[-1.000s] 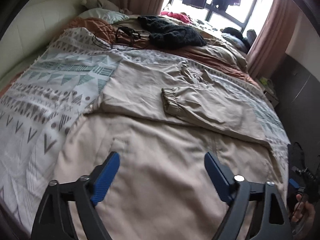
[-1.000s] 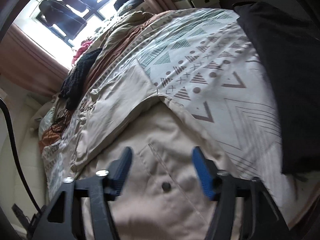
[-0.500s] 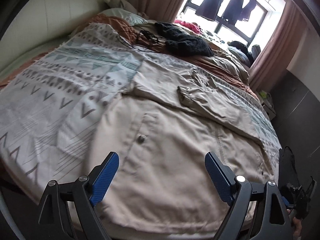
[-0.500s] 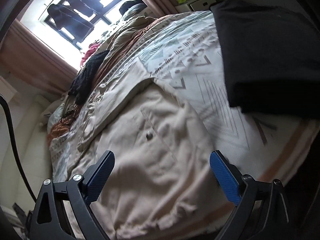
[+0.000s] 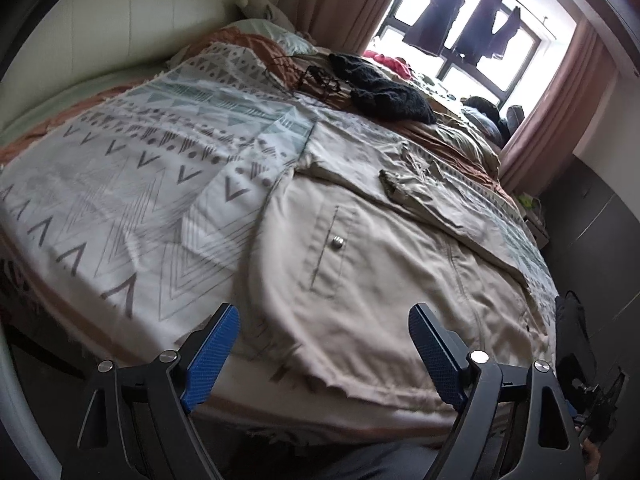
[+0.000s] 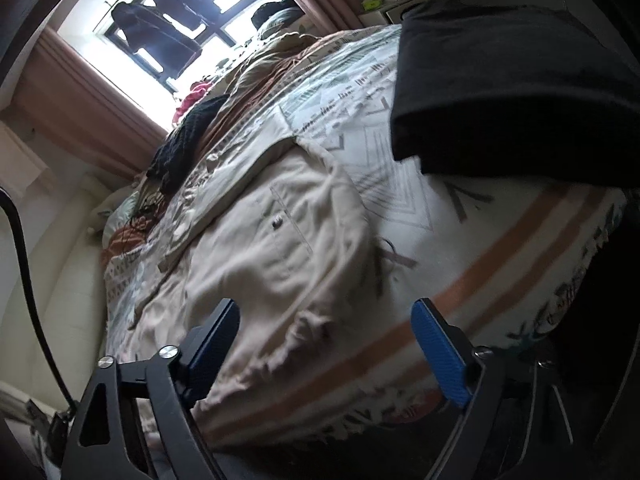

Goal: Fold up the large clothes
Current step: 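Grasp the jacket hem with the left tool while the right tool grasps the hem too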

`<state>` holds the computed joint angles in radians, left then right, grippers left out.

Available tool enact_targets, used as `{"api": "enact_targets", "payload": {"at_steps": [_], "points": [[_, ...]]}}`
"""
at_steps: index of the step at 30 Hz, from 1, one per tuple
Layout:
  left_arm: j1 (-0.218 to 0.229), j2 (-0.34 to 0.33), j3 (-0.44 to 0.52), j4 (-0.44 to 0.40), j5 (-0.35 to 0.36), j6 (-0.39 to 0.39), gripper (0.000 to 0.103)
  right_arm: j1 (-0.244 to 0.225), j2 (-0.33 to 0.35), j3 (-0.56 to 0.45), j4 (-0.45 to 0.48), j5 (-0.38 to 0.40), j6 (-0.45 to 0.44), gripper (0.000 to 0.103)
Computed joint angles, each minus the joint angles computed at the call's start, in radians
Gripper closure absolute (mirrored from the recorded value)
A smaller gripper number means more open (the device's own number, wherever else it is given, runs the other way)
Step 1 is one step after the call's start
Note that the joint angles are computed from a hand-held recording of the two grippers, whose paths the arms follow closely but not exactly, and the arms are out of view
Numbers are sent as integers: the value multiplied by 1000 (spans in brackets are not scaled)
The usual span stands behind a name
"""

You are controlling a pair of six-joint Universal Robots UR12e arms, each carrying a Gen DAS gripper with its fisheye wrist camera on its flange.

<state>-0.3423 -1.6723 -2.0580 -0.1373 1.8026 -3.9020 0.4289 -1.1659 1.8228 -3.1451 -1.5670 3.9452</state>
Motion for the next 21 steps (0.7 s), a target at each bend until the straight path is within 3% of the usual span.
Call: {"api": "enact_targets", "payload": {"at_steps": [6, 8, 13, 21], "points": [[31, 3, -49, 15, -81, -54, 46, -10, 3, 42, -59, 58, 6, 30], [40, -3, -56, 24, -103, -68, 49, -14, 8, 48, -79, 74, 16, 34], [63, -25, -56, 32, -147, -80, 50, -24, 31, 36, -121, 109, 40, 35], [96, -65, -33, 16, -201, -90, 52, -28, 78, -10, -111, 135, 74, 41]]}}
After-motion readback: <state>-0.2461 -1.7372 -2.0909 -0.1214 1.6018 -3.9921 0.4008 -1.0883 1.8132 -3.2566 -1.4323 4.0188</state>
